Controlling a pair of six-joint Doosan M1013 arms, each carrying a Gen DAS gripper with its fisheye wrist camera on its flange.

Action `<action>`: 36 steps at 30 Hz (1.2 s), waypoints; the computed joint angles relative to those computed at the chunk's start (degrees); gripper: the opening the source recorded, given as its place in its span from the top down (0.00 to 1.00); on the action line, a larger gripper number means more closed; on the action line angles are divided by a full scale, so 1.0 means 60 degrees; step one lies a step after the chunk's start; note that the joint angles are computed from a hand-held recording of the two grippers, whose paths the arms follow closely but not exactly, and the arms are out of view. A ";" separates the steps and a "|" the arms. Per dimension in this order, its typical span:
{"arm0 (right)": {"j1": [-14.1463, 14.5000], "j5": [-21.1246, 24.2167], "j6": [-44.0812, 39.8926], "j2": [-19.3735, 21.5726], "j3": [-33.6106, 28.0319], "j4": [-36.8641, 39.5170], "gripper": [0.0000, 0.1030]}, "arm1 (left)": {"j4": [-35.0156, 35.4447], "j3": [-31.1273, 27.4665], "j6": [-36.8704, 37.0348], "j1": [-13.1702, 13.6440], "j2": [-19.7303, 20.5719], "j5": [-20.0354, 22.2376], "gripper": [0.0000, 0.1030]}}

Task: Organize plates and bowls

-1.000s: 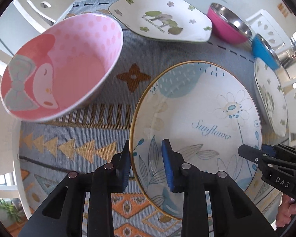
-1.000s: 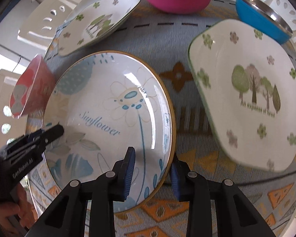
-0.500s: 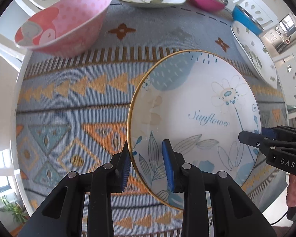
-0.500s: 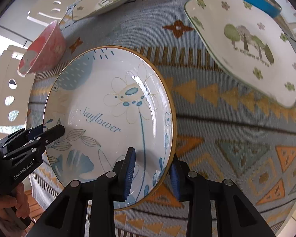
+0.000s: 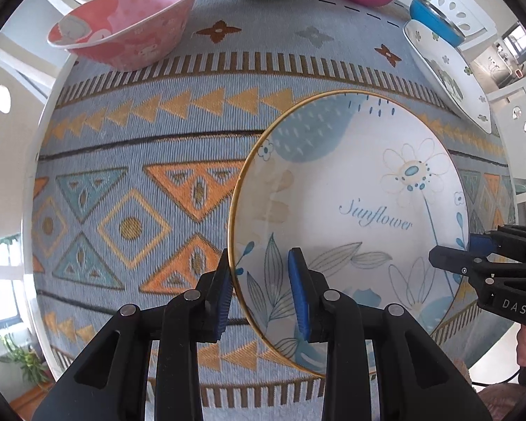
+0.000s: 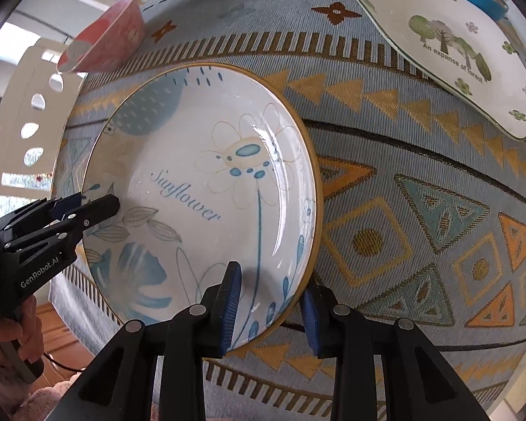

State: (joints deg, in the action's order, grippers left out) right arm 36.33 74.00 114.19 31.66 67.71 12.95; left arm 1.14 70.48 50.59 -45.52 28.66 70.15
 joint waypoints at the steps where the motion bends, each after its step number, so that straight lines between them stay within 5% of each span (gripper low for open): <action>1: -0.0003 -0.0012 -0.0058 0.0009 -0.0001 0.0010 0.69 | 0.0048 -0.0022 -0.0080 -0.0037 0.0011 0.0022 0.73; 8: -0.0026 0.0308 -0.0629 0.0399 -0.0495 0.0181 0.69 | 0.0349 0.0127 -0.0601 -0.0196 -0.0111 0.0082 0.73; 16: -0.0128 0.0333 -0.0526 0.0104 -0.0162 0.0293 0.69 | -0.0023 -0.0172 0.0279 -0.0070 0.0108 0.0283 0.72; 33: -0.0200 0.0009 0.2530 -0.0082 -0.0559 -0.0593 0.68 | -0.0654 -0.0934 0.3061 0.0932 0.0230 0.0217 0.66; 36: -0.0247 -0.0176 0.3125 -0.0208 -0.0504 -0.0917 0.56 | -0.0807 -0.1316 0.3267 0.0958 0.0478 0.0270 0.66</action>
